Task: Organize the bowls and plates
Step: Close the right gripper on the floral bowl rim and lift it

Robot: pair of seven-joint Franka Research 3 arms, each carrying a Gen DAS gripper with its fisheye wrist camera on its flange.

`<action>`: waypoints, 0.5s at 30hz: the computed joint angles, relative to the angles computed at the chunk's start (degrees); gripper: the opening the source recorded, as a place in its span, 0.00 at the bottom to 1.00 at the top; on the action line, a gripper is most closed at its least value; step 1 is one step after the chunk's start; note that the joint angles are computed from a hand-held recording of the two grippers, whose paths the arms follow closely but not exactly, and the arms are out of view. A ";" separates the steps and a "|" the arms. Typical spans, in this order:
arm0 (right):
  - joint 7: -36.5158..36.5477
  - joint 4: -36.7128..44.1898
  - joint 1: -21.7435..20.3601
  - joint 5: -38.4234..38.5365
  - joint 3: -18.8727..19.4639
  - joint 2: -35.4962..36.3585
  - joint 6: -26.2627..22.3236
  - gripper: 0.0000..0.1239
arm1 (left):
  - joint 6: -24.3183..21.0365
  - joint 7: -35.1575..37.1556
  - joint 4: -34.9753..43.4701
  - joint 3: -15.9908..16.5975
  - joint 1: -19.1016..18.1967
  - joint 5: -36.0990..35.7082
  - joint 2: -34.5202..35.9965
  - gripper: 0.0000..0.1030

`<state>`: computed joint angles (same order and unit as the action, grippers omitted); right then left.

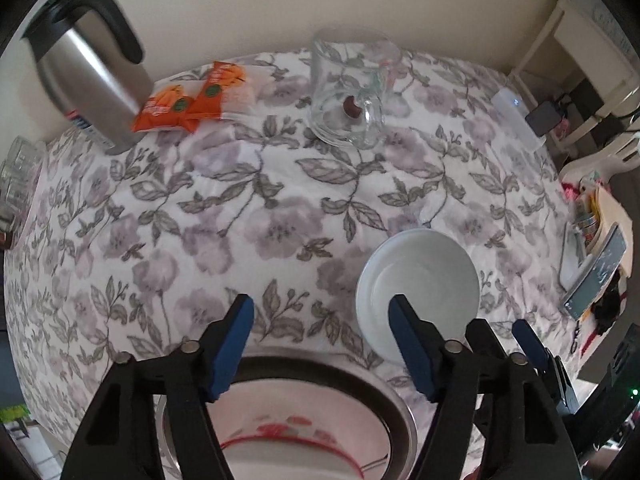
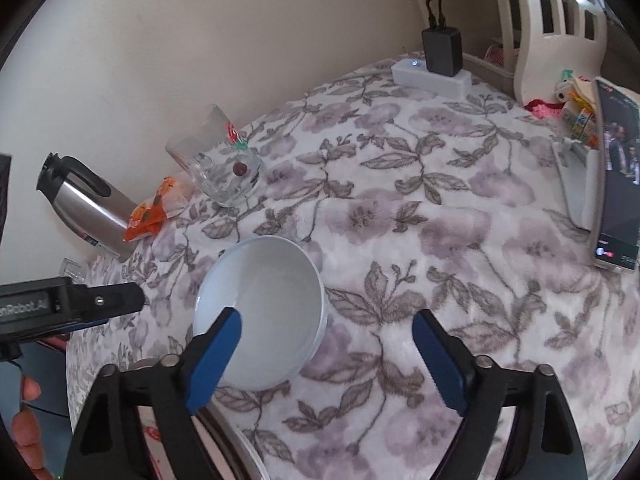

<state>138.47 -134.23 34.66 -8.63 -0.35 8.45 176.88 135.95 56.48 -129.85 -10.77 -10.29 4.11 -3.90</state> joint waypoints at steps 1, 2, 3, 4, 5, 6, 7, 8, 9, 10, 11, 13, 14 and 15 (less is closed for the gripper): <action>-1.58 0.44 -1.04 1.42 1.17 0.72 -0.09 0.65 | -0.38 0.33 1.05 -0.05 -0.05 -0.09 1.32 0.67; -2.82 0.71 -1.62 2.61 1.87 1.25 -0.25 0.64 | -0.57 0.54 1.72 -0.11 -0.07 -0.24 2.21 0.67; -4.17 0.85 -2.27 4.10 2.65 1.65 -0.33 0.60 | -0.73 0.95 2.70 -0.20 -0.11 -0.56 3.52 0.67; -5.96 1.00 -3.29 6.18 3.84 2.11 -0.40 0.58 | -0.80 1.09 3.30 -0.31 -0.13 -0.60 4.29 0.66; -7.90 1.17 -4.28 8.33 5.01 2.57 -0.43 0.55 | -0.94 1.24 3.99 -0.44 -0.17 -0.53 5.20 0.64; -9.20 1.23 -4.54 9.68 5.39 2.85 -0.38 0.53 | -1.18 1.32 4.68 -0.56 -0.21 -0.40 6.05 0.62; -10.29 1.35 -4.55 10.69 5.48 3.13 -0.42 0.52 | -1.57 1.47 5.44 -0.70 -0.27 -0.39 6.98 0.59; -10.89 1.44 -4.13 11.12 5.03 3.34 -0.61 0.52 | -1.87 1.74 5.95 -0.83 -0.29 -0.64 7.63 0.58; -11.42 1.43 -3.83 11.60 4.72 3.39 -0.63 0.51 | -1.99 2.01 6.34 -0.97 -0.31 -1.05 8.17 0.58; -12.29 1.39 -4.00 12.48 4.91 3.44 -0.54 0.51 | -2.13 2.17 6.90 -1.13 -0.40 -1.12 8.91 0.58; -14.10 1.26 -5.13 14.34 6.19 3.50 -0.19 0.48 | -2.35 2.01 7.29 -1.21 -0.52 -0.66 9.42 0.57; -17.69 1.21 -7.23 18.32 8.70 3.64 0.20 0.45 | -3.24 1.58 8.39 -1.34 -0.78 0.40 10.71 0.54; -19.35 1.19 -8.11 20.35 9.81 3.72 0.39 0.42 | -3.37 1.70 8.63 -1.40 -0.75 0.25 11.10 0.53; -20.80 1.21 -8.64 21.98 10.53 3.85 0.60 0.41 | -3.38 1.85 8.83 -1.47 -0.68 -0.25 11.47 0.53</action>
<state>117.68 -133.02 26.02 13.35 10.18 12.30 177.48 132.57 58.33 -121.03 -12.24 -10.96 3.86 7.57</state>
